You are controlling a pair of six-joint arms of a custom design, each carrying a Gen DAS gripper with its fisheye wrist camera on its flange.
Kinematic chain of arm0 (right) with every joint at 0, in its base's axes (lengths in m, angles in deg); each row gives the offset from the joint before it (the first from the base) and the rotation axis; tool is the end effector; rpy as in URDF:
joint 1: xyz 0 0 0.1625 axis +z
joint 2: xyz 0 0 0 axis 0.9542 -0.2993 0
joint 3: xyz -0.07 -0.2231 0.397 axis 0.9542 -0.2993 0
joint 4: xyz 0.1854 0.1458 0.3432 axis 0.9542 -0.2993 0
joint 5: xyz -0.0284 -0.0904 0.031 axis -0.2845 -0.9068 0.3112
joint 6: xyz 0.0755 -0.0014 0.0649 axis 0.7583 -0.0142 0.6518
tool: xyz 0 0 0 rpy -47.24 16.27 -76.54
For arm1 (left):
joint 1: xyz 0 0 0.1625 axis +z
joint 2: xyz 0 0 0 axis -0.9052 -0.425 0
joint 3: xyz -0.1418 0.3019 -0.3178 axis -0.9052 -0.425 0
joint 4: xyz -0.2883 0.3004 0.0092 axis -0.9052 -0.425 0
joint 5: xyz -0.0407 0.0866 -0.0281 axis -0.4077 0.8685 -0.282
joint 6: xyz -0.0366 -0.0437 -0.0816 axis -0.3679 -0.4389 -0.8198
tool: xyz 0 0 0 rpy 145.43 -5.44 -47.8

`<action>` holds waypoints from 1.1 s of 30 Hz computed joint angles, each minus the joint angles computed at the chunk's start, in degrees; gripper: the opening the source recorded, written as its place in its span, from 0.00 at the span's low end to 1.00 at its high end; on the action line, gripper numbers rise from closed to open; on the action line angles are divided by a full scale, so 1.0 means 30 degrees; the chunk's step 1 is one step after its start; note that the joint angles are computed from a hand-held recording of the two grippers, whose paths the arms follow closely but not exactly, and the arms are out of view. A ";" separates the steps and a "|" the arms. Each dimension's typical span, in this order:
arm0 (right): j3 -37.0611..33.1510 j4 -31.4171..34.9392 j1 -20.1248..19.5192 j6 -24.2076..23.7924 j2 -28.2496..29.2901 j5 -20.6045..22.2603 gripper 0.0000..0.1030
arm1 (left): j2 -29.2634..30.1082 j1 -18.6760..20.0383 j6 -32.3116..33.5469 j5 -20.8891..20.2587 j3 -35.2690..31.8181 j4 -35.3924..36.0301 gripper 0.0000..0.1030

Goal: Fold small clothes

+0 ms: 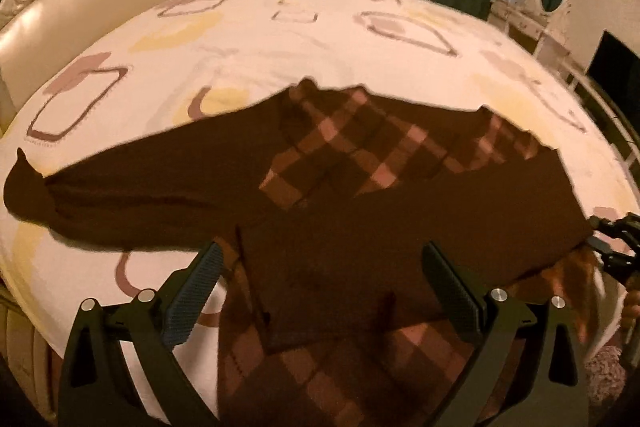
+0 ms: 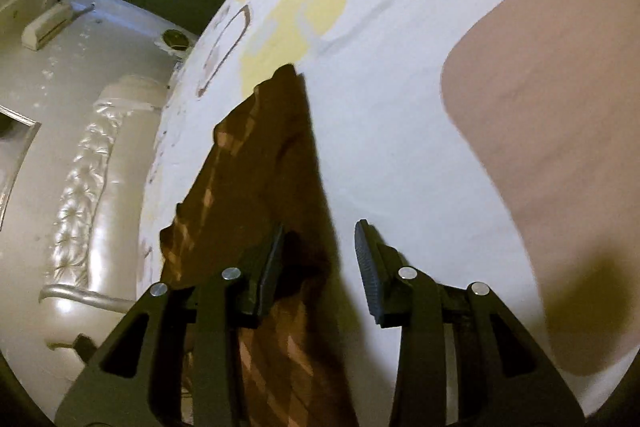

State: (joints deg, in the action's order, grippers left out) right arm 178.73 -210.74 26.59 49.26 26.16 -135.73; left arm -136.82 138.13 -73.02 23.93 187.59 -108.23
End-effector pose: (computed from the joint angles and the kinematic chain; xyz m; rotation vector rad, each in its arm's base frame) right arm 0.2148 -0.5209 -0.0279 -0.0932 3.0605 -0.6531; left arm 0.1073 -0.3907 0.3455 -0.1596 2.1590 -0.9744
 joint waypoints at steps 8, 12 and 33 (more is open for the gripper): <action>-0.0613 0.0978 0.0252 -0.1313 0.0450 -0.0704 0.07 | 0.0786 0.1471 -0.1652 -0.0945 -0.0521 0.1069 0.96; -0.0546 0.1025 0.0220 -0.1471 0.0344 -0.0571 0.09 | 0.0984 0.1863 -0.1390 -0.0961 -0.0529 0.0652 0.96; -0.2324 0.2651 0.2544 -0.2372 0.2825 0.0114 0.30 | 0.0612 0.2722 0.0595 -0.2581 -0.0836 0.1049 0.96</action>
